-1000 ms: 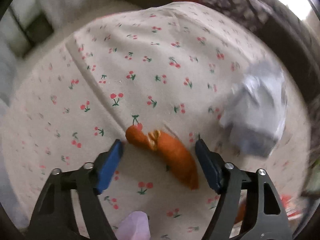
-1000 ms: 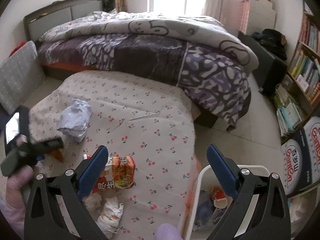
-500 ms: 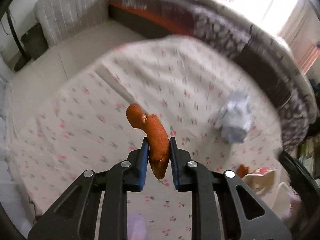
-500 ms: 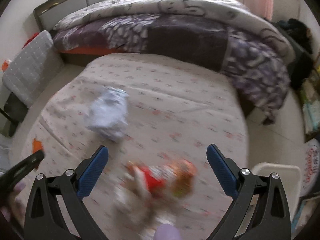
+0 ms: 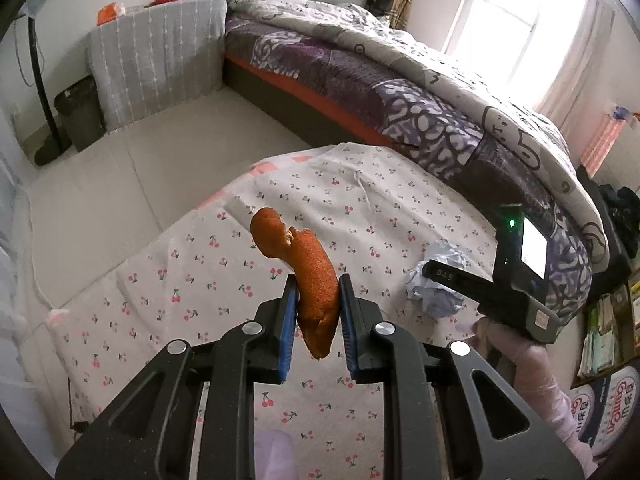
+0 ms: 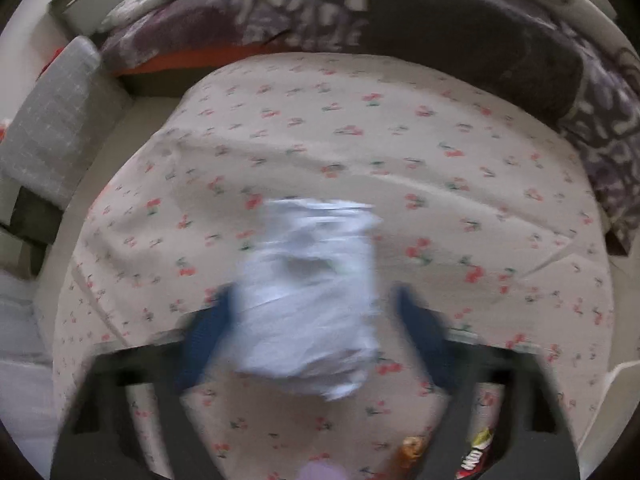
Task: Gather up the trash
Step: 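Grasp the crumpled light blue plastic bag with the right tool, then carry the bag with the right tool toward the white bin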
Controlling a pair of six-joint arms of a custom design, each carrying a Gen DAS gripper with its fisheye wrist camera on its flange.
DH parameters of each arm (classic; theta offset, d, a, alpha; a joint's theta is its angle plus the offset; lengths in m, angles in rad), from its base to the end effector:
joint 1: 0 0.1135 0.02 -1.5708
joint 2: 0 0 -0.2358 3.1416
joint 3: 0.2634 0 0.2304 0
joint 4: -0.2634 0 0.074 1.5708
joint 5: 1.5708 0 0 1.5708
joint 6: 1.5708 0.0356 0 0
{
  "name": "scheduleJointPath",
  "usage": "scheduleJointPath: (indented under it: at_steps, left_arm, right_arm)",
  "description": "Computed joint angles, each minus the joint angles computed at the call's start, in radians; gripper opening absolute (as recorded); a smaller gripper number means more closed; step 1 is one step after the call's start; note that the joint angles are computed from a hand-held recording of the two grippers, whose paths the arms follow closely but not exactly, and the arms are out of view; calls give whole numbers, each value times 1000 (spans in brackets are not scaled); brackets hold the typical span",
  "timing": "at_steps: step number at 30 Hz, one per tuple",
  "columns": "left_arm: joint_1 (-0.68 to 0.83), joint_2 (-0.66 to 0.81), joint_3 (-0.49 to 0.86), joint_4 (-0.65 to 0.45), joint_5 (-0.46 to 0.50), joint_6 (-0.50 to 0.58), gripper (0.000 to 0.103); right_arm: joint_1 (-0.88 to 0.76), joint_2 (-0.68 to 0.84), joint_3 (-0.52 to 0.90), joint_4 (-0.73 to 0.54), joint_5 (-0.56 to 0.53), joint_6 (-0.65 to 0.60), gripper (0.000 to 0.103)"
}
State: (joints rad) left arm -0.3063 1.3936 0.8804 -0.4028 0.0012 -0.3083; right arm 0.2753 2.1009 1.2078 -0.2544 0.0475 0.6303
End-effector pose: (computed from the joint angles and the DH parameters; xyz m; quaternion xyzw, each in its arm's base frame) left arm 0.2559 -0.0810 0.2017 -0.0007 0.9469 -0.0978 0.3063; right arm 0.3570 0.0991 0.0814 0.1775 0.9612 0.0710 0.1990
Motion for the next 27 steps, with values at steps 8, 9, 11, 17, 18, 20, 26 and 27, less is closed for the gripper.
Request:
scheduleJointPath:
  at_steps: [8, 9, 11, 17, 18, 20, 26, 27]
  left_arm:
    - [49, -60, -21, -7, 38, -9, 20]
    - [51, -67, -25, -4, 34, -8, 20]
    - [47, -82, -35, -1, 16, -10, 20]
    - [15, -130, -58, 13, -42, -6, 20]
    - [11, -138, -62, 14, -43, -9, 20]
    - [-1, -148, -71, 18, -54, -11, 20]
    - [-62, -161, -99, 42, -116, -32, 20]
    - [-76, -163, -105, 48, -129, -37, 20]
  right_arm:
    - [160, -264, -171, 45, 119, 7, 46]
    - [176, -311, -206, 52, 138, 9, 46]
    - [215, -421, -278, 59, 187, 13, 46]
    - [342, -820, -512, 18, 340, 53, 46]
    - [360, -860, -534, 6, 364, 57, 46]
    - [408, -960, -583, -29, 425, 72, 46]
    - [492, -1165, -725, -32, 575, 93, 47]
    - [498, -1191, -747, -30, 595, 96, 47]
